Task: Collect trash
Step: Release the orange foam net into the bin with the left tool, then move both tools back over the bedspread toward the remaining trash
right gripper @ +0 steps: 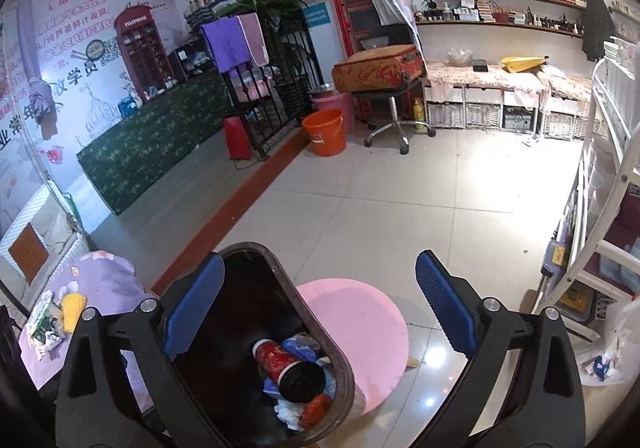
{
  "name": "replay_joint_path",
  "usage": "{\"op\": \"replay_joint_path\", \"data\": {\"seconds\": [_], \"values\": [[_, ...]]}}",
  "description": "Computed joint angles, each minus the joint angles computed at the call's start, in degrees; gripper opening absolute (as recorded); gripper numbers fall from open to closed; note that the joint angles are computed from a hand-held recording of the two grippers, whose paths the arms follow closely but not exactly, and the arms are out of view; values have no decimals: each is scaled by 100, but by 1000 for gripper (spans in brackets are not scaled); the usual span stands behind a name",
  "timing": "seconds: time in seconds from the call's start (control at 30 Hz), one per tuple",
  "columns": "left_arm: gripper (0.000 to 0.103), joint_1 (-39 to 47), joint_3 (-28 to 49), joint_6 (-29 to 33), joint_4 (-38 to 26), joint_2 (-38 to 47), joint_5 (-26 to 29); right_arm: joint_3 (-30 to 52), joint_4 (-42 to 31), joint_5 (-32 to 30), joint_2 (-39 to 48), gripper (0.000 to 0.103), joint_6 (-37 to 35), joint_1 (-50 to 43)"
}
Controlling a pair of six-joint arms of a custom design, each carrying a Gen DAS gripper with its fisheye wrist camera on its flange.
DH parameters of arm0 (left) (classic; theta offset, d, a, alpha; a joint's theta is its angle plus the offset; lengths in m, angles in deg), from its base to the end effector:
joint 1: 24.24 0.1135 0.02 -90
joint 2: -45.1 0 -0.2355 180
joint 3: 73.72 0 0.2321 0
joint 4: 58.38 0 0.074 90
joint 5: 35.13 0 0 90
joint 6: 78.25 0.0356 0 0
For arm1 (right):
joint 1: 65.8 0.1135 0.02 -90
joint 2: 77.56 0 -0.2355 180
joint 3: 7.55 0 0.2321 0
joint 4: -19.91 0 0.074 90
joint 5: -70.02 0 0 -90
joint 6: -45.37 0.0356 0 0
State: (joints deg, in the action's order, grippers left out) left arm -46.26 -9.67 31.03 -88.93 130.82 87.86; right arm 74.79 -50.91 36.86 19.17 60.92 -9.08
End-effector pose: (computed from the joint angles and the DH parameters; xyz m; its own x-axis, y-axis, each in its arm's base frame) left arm 0.2539 -0.1236 0.1806 -0.4857 0.4952 -0.7204 0.8307 0.5181 -0.2039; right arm 0.1787 0.2179 0.1965 -0.2570 0.5688 -0.7813 0.6391 0.7065 0.3041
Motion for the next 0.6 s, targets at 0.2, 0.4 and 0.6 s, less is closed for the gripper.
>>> {"op": "replay_joint_path", "data": {"seconds": [0.2,0.4,0.6], "values": [[97,523,6,160,-323,-215,636,-109,656,44,-100,97,-607,-11],[97,1216,89,465,-701,-371,1113,55,1317,104,69,97,-1384,-7],[97,1984,144,677,-923,-484,1153,448,2316,-281,411,97,-2832,-142]]}}
